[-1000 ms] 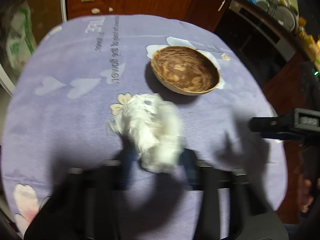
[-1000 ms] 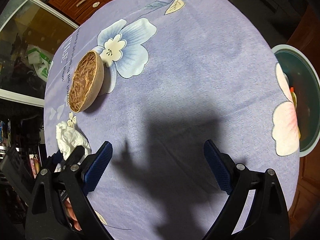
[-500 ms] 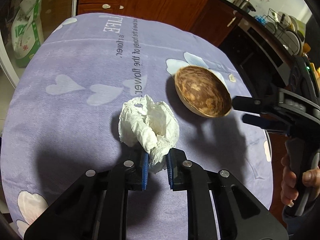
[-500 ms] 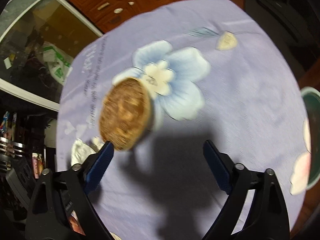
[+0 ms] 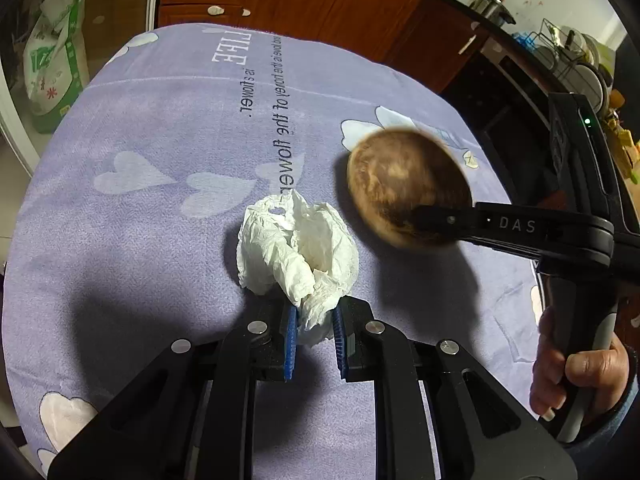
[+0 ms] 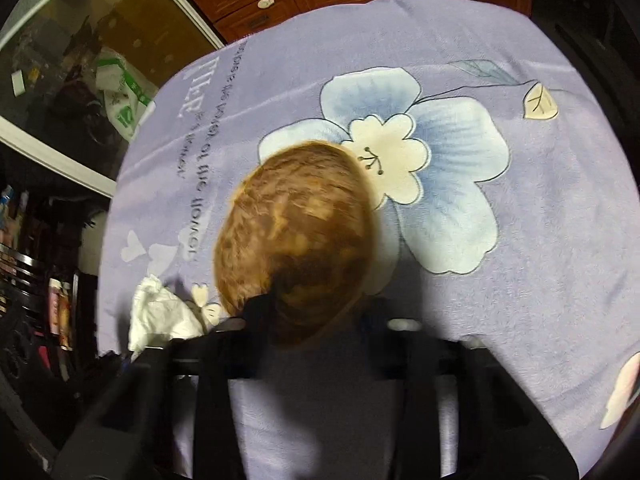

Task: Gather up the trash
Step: 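Grasp the white tissue with the left tool while the right tool grasps the coconut shell, then carry the white tissue and coconut shell over the teal bin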

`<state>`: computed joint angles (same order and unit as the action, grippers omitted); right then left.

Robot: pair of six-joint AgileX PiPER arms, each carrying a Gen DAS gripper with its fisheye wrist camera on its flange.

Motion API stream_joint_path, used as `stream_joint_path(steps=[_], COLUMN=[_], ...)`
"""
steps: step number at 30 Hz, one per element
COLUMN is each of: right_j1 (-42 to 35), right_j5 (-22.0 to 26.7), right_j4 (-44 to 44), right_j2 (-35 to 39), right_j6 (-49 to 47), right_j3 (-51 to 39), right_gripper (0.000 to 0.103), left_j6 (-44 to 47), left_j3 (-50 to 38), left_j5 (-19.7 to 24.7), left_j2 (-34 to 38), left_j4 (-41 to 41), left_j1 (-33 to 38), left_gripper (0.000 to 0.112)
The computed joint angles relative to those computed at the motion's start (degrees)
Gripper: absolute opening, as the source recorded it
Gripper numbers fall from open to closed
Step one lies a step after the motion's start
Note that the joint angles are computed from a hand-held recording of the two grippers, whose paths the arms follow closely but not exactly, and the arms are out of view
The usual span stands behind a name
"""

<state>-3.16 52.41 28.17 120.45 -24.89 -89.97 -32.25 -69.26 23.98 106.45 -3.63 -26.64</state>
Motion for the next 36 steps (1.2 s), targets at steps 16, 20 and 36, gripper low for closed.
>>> stream_joint_path(steps=[16, 20, 36], right_j1=[-8.6, -12.9, -38.1], right_j5=[-0.3, 1.6, 11.9], right_j4=[2.3, 5.7, 13.4], right_j2=[-7.0, -9.4, -10.4], right_j6=[-5.1, -8.5, -19.1], right_j3=[6.3, 8.2, 3.7], right_gripper=[0.007, 0.007, 0.007], left_j6=[-10.3, -13.0, -4.6], left_j3=[-3.6, -6.9, -46.8], left_j5=[4.4, 7.9, 28.7], left_j2=[-0.6, -0.5, 17.8], left_j4=[10.6, 14.1, 14.5], left_j1=[-5.3, -8.4, -21.9], left_gripper=[0.016, 0.016, 0.016])
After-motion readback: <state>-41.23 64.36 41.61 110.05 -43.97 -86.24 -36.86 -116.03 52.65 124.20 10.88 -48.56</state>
